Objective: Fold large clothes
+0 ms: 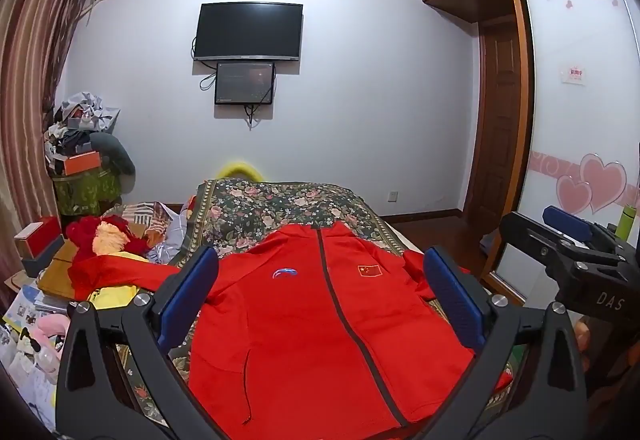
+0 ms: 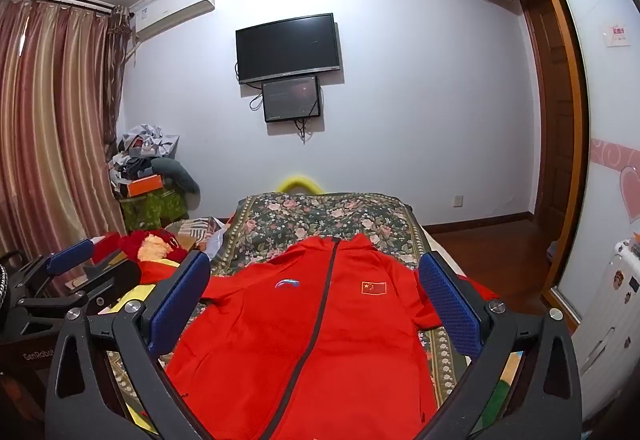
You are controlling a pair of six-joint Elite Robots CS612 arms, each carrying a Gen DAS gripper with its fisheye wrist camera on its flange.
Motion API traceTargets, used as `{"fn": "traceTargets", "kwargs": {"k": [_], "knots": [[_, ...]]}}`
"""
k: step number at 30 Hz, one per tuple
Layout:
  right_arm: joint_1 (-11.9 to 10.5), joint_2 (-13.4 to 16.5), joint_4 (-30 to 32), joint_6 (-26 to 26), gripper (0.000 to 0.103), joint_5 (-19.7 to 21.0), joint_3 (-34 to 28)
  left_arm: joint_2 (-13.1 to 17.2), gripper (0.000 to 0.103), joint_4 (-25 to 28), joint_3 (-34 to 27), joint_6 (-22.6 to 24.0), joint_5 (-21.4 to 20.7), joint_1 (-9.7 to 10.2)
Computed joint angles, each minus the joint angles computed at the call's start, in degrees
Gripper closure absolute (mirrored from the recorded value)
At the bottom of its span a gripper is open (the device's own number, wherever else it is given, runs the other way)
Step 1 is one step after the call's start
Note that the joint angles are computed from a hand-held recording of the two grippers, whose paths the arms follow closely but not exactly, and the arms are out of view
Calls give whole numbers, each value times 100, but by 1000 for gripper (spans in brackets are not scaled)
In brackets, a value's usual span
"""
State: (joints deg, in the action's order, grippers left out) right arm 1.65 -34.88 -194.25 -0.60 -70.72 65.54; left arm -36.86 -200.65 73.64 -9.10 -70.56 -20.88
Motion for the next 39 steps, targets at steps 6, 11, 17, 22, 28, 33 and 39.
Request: {"fn": "traceTargets", "kwargs": {"k": [6, 11, 17, 22, 28, 33, 39], "knots": [[-3, 32, 85, 30, 0, 33, -72, -2, 0, -10, 12, -15, 9, -3], [13, 41, 80, 31, 0, -7, -77, 4, 0, 8, -2, -22, 51, -9], [-7, 23, 129, 32, 0, 15, -76, 23, 0, 52, -38, -70, 94, -20], [-8, 19, 141, 24, 0, 14, -75, 25, 0, 95, -54, -82, 76, -11], [-14, 21, 157, 26, 0, 23, -78, 33, 0, 116, -70, -76, 80, -9], [-19, 14, 156, 23, 0, 31, -65, 30, 0, 114, -65, -72, 79, -10], [-19, 11, 162, 42, 0, 29, -60, 35, 0, 105, -62, -77, 94, -14]]}}
